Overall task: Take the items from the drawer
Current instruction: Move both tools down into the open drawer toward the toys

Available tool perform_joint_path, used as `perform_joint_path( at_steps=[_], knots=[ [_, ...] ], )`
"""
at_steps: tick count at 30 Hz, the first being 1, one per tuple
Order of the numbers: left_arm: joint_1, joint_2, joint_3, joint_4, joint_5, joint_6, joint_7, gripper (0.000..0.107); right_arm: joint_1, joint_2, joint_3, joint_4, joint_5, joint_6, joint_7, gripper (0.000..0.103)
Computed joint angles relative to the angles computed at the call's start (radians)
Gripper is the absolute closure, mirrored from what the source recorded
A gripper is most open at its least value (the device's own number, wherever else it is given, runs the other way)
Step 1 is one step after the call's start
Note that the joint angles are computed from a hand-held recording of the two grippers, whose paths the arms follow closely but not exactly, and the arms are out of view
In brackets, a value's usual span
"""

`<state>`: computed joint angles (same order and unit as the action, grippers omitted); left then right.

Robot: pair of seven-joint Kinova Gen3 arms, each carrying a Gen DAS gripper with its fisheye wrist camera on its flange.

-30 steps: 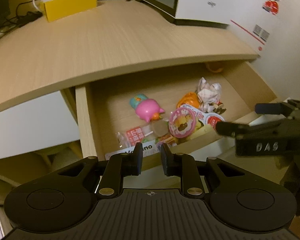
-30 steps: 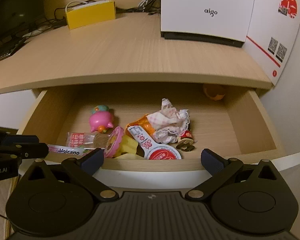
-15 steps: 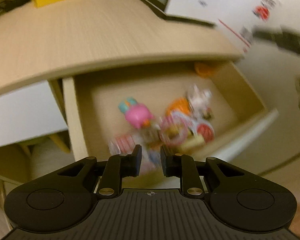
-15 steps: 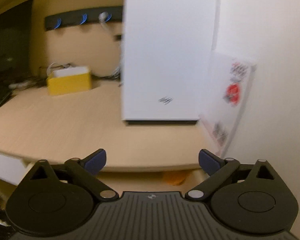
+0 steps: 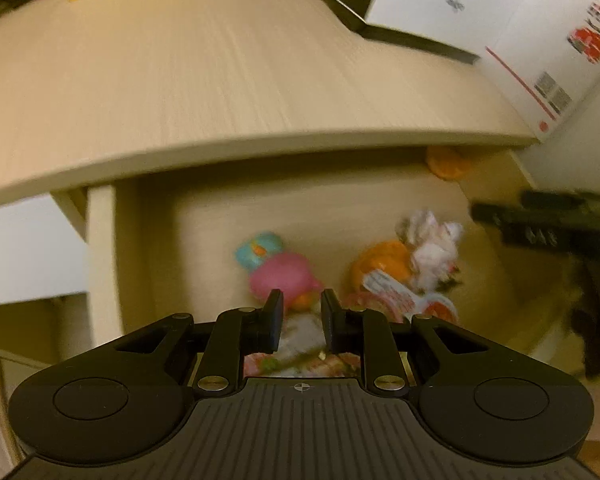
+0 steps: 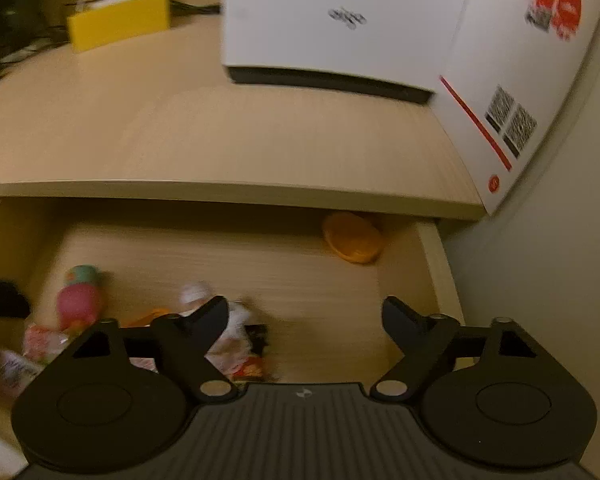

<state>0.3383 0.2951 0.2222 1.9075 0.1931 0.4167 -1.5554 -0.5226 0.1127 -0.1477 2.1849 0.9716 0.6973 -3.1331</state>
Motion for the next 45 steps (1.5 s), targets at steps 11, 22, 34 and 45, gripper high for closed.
perform_joint_path(
  at_steps=[11, 22, 34, 45],
  knots=[
    [-0.061, -0.006, 0.058, 0.070, 0.118, 0.025, -0.130, 0.087, 0.387, 0.027, -0.290, 0.040, 0.063, -0.127, 0.007, 0.030],
    [-0.189, -0.038, 0.112, 0.152, 0.360, 0.001, -0.427, 0.088, -0.025, 0.022, 0.065, 0.005, -0.075, -0.022, 0.171, 0.035],
    [-0.199, -0.112, 0.038, 0.171, 0.502, -0.025, -0.478, 0.088, 0.222, 0.363, -0.224, -0.184, 0.169, 0.238, 0.639, 0.069],
    [-0.195, -0.054, 0.024, 0.073, 0.430, 0.022, -0.442, 0.088, 0.172, 0.431, -0.061, -0.300, 0.084, 0.213, 0.798, 0.094]
  ],
)
